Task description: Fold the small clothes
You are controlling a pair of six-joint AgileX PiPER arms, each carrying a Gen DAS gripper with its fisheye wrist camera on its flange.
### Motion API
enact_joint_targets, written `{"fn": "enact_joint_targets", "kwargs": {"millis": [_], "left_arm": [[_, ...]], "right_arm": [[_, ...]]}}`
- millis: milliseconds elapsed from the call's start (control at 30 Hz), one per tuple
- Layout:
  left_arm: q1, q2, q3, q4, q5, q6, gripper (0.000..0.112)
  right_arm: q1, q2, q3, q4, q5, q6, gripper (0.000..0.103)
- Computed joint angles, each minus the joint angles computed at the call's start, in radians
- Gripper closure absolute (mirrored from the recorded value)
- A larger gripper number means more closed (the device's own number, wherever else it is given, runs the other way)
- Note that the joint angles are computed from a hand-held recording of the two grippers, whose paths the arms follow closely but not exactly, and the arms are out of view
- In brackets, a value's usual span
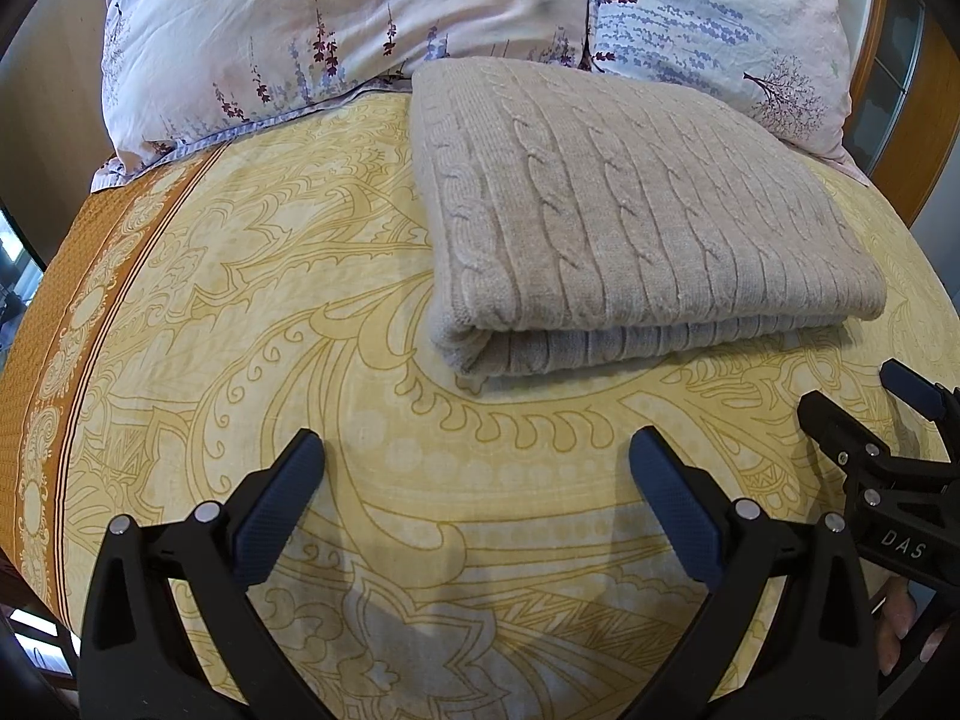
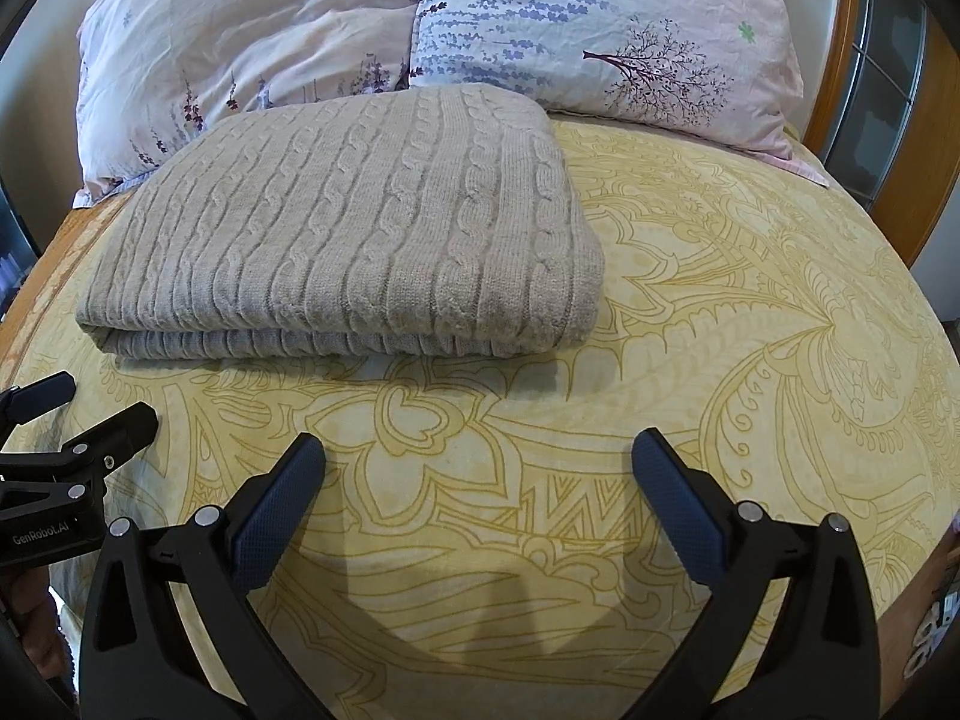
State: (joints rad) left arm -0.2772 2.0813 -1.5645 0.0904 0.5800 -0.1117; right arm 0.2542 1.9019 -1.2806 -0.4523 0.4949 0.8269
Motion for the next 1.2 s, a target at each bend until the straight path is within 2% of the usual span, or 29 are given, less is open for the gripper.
{"fn": "enact_joint_targets", "kwargs": {"millis": [1200], "left_arm": [[0.0, 0.004, -0.006, 0.0, 0.003, 0.003, 0.011]], "right_arm": [[-0.004, -0.001, 0.002, 0.009, -0.004, -0.015, 0.002]]}}
